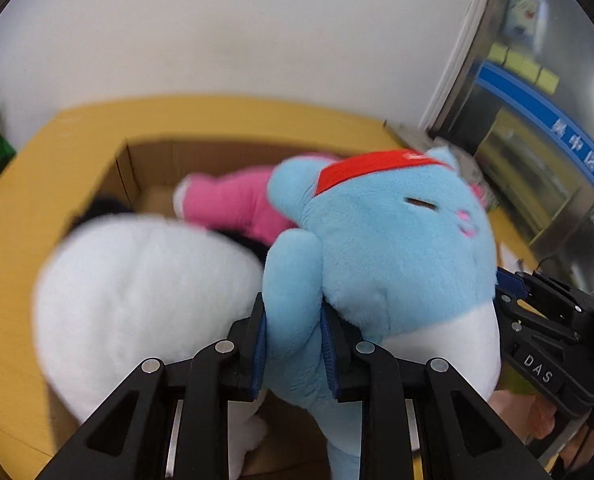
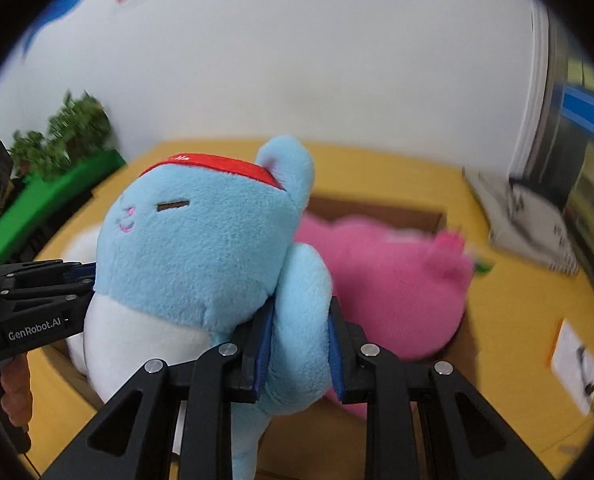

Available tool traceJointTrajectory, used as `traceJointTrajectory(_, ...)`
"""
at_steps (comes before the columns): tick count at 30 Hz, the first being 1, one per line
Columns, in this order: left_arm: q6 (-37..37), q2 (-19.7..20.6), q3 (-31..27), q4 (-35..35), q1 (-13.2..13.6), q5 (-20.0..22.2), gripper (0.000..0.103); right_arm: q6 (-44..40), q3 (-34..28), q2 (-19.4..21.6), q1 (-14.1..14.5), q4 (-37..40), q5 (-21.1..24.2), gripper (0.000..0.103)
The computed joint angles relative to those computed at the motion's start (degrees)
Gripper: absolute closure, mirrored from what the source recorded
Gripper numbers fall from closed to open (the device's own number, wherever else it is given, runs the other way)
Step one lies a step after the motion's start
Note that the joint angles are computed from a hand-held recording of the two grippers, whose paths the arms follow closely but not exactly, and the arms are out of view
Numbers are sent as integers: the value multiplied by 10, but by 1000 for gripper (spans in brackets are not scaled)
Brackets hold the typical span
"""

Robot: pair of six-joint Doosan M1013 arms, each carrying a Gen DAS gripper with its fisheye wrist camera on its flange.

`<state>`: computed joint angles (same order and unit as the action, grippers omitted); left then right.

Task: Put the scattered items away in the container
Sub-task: 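Lower the light-blue plush into the box beside the white plush and release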

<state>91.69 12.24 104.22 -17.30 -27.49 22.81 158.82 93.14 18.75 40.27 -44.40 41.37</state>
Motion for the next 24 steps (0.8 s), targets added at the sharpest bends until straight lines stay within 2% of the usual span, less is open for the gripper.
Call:
traceJointTrajectory(2,-8,-2,5,27,-7,-14,79,-27,2,11,-8,52,5,80)
traceJointTrajectory(4,-60,-3,4,87,-16,-8,78,-58,3,11,-13,98,14,80)
traceJointTrajectory(8,-218,2,1,302,-50,20,75,-114,-17,30,-13,130,61,79)
traceJointTrajectory(10,-288,-7,10,391,-64,24,75,-103,-19,38,-8,120,73,77)
traceJointTrajectory(12,-286,-23,24,379,-61,13,71,-73,-13,30,-2,97,75,73)
traceJointTrajectory(14,-247,-38,39,326,-52,3,70,-43,-1,17,5,74,73,59)
traceJointTrajectory(15,-224,-44,46,301,-49,4,69,-26,7,7,9,69,70,43)
traceJointTrajectory(16,-207,-47,51,286,-49,9,69,-3,19,-3,13,62,64,30)
traceJointTrajectory(19,-210,-45,64,293,-54,33,69,26,42,-18,24,64,45,27)
traceJointTrajectory(21,-165,-51,78,215,-43,19,71,14,47,-15,28,85,50,26)
traceJointTrajectory(22,-146,-54,84,178,-37,13,71,26,50,-14,34,70,54,26)
traceJointTrajectory(24,-150,-61,94,172,-36,5,71,39,48,-12,44,57,68,26)
